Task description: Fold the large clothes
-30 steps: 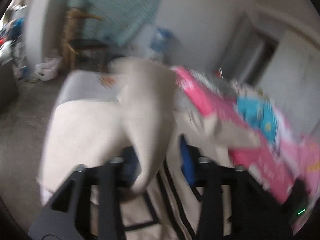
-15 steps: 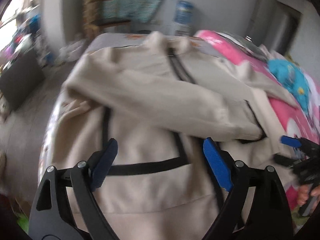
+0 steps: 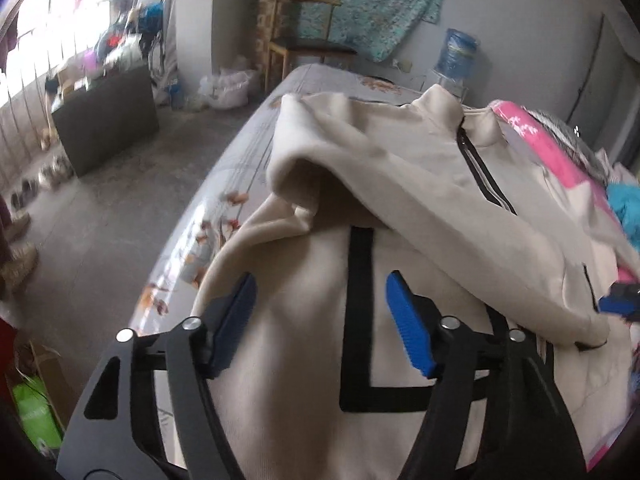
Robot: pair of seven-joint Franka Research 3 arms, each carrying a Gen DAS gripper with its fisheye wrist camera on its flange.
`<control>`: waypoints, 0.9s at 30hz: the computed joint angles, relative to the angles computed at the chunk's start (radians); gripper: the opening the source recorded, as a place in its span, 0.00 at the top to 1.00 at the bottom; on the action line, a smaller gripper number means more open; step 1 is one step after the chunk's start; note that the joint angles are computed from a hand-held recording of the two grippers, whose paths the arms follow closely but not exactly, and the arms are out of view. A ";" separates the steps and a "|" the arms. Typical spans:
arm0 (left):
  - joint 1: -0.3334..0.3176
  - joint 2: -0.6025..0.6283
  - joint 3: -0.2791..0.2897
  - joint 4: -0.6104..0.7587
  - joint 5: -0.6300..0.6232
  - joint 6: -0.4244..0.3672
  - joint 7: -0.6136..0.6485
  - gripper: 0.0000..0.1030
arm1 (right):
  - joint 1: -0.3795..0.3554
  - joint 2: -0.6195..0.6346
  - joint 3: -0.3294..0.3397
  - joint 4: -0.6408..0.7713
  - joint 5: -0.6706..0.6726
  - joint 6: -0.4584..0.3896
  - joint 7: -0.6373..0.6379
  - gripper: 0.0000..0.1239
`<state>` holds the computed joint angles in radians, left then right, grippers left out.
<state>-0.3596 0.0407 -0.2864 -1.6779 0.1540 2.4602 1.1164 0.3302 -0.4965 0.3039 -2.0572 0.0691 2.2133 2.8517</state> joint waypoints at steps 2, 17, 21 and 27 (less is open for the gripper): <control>0.011 0.004 0.003 -0.003 -0.089 0.009 0.038 0.42 | 0.001 -0.001 -0.006 -0.020 0.016 0.023 0.009 0.61; 0.031 -0.010 0.007 -0.048 -0.250 0.093 0.092 0.48 | -0.034 0.149 0.029 0.254 -0.266 -0.152 -0.011 0.97; 0.031 -0.009 0.008 -0.047 -0.255 0.095 0.088 0.48 | -0.064 0.265 0.044 0.502 -0.502 -0.253 -0.071 0.97; 0.032 -0.005 0.009 -0.043 -0.256 0.098 0.077 0.51 | -0.040 0.304 -0.017 0.616 -0.646 -0.341 -0.089 0.97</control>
